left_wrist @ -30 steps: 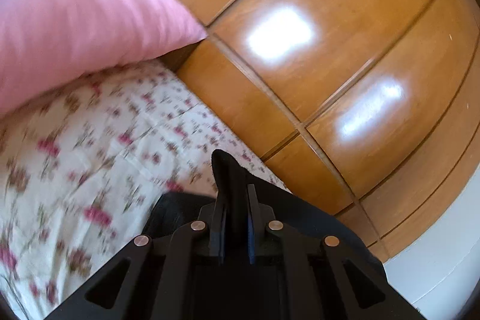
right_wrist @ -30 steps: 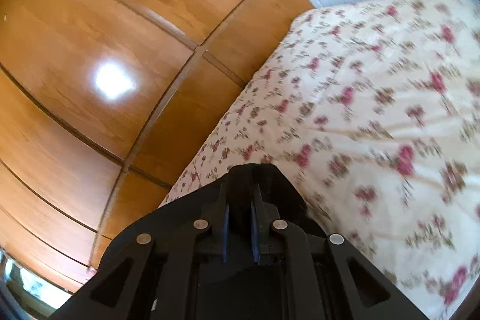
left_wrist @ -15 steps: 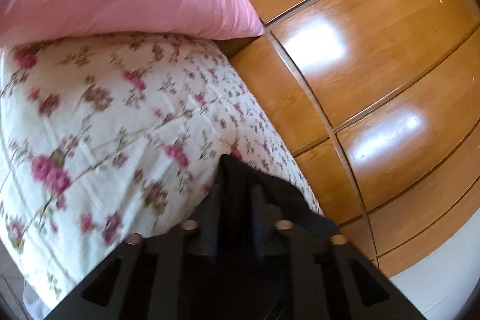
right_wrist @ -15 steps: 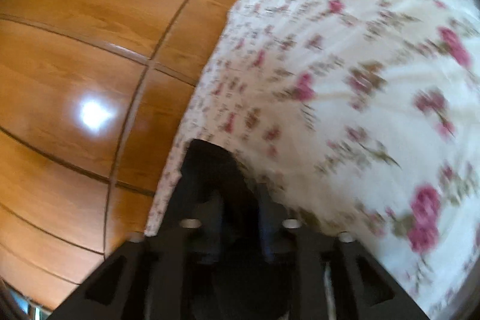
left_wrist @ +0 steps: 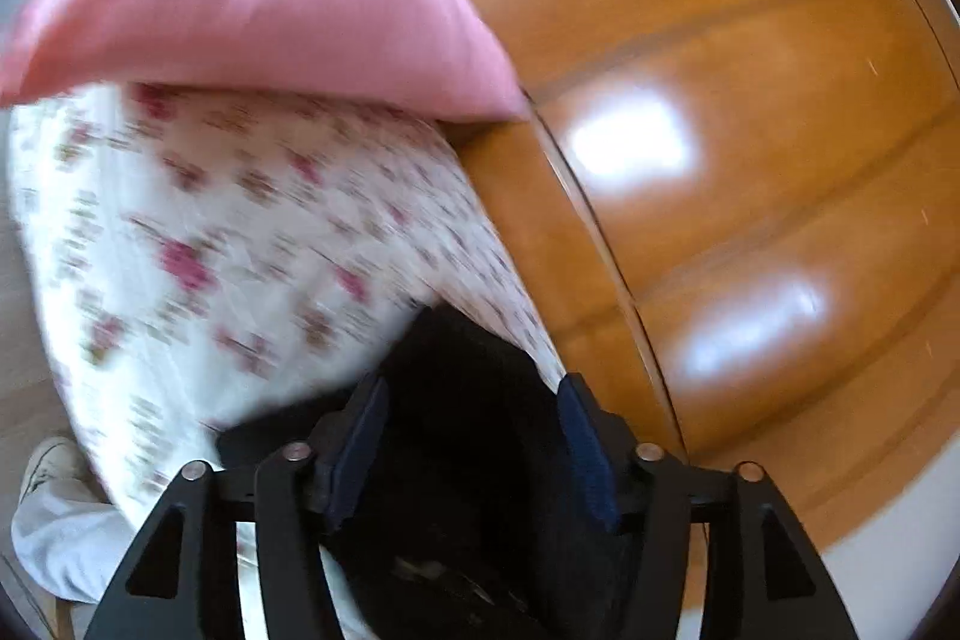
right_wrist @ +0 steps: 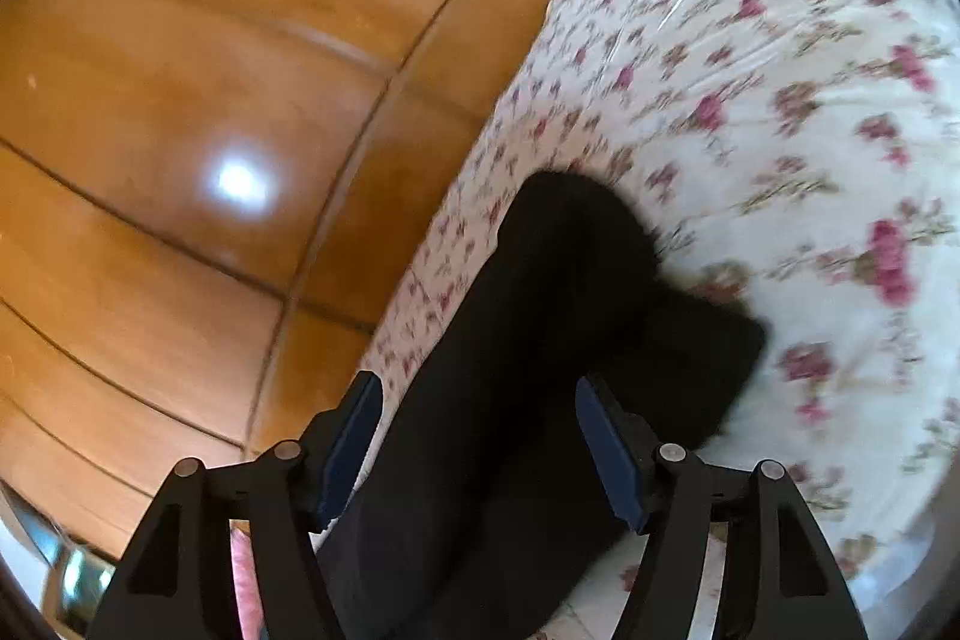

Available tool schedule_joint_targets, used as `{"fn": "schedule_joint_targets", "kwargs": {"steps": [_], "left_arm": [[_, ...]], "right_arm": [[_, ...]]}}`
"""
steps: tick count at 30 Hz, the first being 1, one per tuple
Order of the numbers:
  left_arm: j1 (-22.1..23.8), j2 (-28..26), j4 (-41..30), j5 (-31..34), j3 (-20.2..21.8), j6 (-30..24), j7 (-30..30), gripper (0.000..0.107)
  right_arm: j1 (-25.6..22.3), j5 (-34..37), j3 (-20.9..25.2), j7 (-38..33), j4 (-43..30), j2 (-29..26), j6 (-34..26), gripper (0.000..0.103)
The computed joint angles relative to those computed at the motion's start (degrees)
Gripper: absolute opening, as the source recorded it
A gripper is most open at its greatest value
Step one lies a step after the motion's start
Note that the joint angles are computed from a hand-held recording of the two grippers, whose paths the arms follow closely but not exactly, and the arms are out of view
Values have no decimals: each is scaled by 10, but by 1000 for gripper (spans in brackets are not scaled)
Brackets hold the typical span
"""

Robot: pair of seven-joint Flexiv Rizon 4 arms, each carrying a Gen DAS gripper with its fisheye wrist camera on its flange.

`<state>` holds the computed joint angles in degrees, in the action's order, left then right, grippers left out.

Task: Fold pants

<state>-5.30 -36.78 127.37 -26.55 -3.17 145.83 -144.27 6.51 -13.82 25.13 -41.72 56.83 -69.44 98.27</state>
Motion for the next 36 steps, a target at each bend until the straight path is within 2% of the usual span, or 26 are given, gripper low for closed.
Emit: {"fn": "schedule_joint_targets", "kwargs": {"steps": [2, 3, 5, 7, 10, 11, 13, 15, 16, 17, 18, 19, 20, 21, 22, 23, 27, 28, 29, 31, 32, 34, 35, 36], "left_arm": [[10, 1, -27, 42, -5, -46, 30, 61], [-1, 3, -37, 30, -1, -79, 62, 62], [-45, 5, -57, -38, 19, -143, 132, 63], [-61, 6, -67, -69, 27, -184, 166, 63], [-95, 2, -71, -115, 45, -182, 196, 63], [-105, 2, -69, -132, 50, -177, 208, 63], [-116, 3, -62, -160, 51, -158, 214, 63], [-96, 3, -41, -145, 32, -115, 165, 63], [-87, 2, -35, -138, 24, -103, 145, 63], [-74, 2, -29, -121, 16, -93, 123, 61], [-68, 2, -28, -112, 13, -94, 119, 61], [-73, 3, -30, -119, 16, -103, 133, 61], [-81, 7, -32, -129, 20, -114, 151, 61], [-81, 8, -41, -129, 21, -128, 166, 61], [-74, 10, -44, -115, 17, -144, 173, 61], [-73, 10, -50, -116, 17, -158, 178, 61], [-51, 10, -65, -90, 10, -195, 162, 64], [-54, 8, -73, -98, 15, -208, 164, 65], [-41, 6, -77, -84, 11, -209, 152, 66], [-9, -7, -88, -46, -1, -199, 121, 66], [-7, -5, -93, -54, 3, -223, 120, 61], [17, -3, -105, -38, -1, -259, 111, 43], [33, -3, -107, -30, -12, -268, 118, 15], [66, -4, -110, 15, -29, -269, 92, 5]], "right_arm": [[-7, -10, 48, -4, -42, -32, -18, 69], [-4, -5, 58, -5, -64, -44, -31, 69], [15, 19, 23, 10, -90, -50, -34, 69], [26, 34, 14, 19, -139, -69, -60, 66], [39, 43, -8, 4, -167, -72, -91, 7], [40, 47, -15, -9, -153, -62, -72, 7], [32, 39, 13, -62, -123, -50, -9, 7], [18, 20, 41, -74, -84, -36, 23, 7], [15, 11, 36, -54, -68, -31, 32, 7], [20, 39, 13, -42, -38, -14, 36, 7], [28, 60, -22, -20, -8, 3, 33, 7], [31, 48, -47, 13, 14, 10, 26, 7], [33, 65, -53, 8, 18, 11, 0, 7], [27, 62, -41, 17, 13, 2, -12, 7], [12, 39, -10, 33, 4, -19, 0, 7], [7, 54, 11, 16, -3, -27, 6, 7], [9, 28, 3, 30, 2, -26, 13, 11], [10, 22, -1, 31, 3, -24, 10, 15], [5, 9, 14, 25, 1, -29, 12, 24], [-1, -5, 36, 23, -14, -40, 7, 32], [2, -4, 32, 28, -23, -43, 1, 32], [-1, -6, 39, 26, -26, -43, -9, 32], [-1, -6, 41, 24, -29, -42, -16, 29], [-1, -4, 43, 22, -32, -42, -24, 28]]}}
